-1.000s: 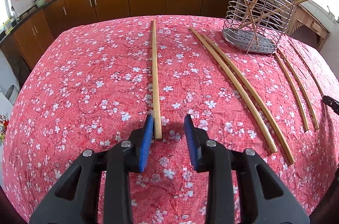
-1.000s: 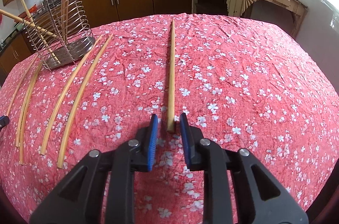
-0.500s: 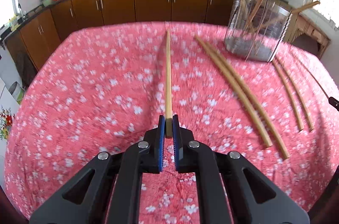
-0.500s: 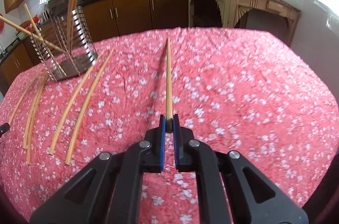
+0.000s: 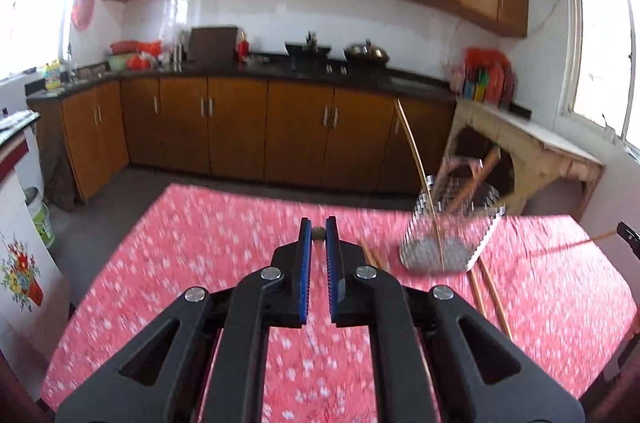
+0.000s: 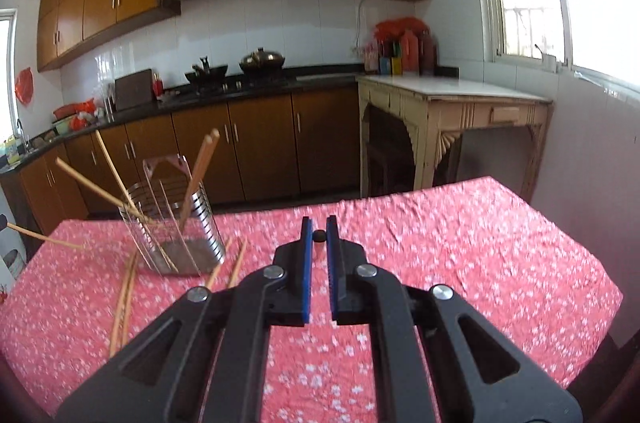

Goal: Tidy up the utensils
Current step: 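Lift the chopstick upright with the left gripper while the right gripper carries its chopstick over the wire holder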

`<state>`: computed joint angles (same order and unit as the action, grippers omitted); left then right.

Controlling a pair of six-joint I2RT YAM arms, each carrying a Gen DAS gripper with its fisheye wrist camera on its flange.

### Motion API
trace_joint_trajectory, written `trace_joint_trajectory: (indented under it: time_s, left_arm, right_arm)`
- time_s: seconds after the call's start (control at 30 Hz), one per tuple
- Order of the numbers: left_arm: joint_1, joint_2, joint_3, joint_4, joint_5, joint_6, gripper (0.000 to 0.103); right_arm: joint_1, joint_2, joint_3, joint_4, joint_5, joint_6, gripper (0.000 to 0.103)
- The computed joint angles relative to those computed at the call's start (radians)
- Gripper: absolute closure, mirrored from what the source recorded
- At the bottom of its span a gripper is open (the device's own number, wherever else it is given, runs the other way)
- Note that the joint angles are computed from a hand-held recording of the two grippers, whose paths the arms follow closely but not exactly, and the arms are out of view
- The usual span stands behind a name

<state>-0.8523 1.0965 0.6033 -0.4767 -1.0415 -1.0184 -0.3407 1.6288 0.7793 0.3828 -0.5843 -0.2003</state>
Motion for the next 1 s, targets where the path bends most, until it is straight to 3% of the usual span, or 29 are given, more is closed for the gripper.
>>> trace_joint_trajectory:
  time_s: [0.33, 0.57, 1.0]
  left_arm:
    - [0.072, -0.056, 0.059, 0.042, -0.017, 0.149, 0.096]
    - [0.022, -0.05, 0.09, 0.032, -0.054, 0.149, 0.096]
    - [-0.003, -0.048, 0.251, 0.088, -0.122, 0.338, 0.096]
  right_arm:
    - [0.03, -0.048, 0.09, -0.074, -0.051, 0.08, 0.095]
    - [0.011, -0.105, 0.116, -0.159, -0.113, 0.086, 0.095]
    - [-0.033, -0.241, 0.204, -0.413, -0.34, 0.031, 0.095]
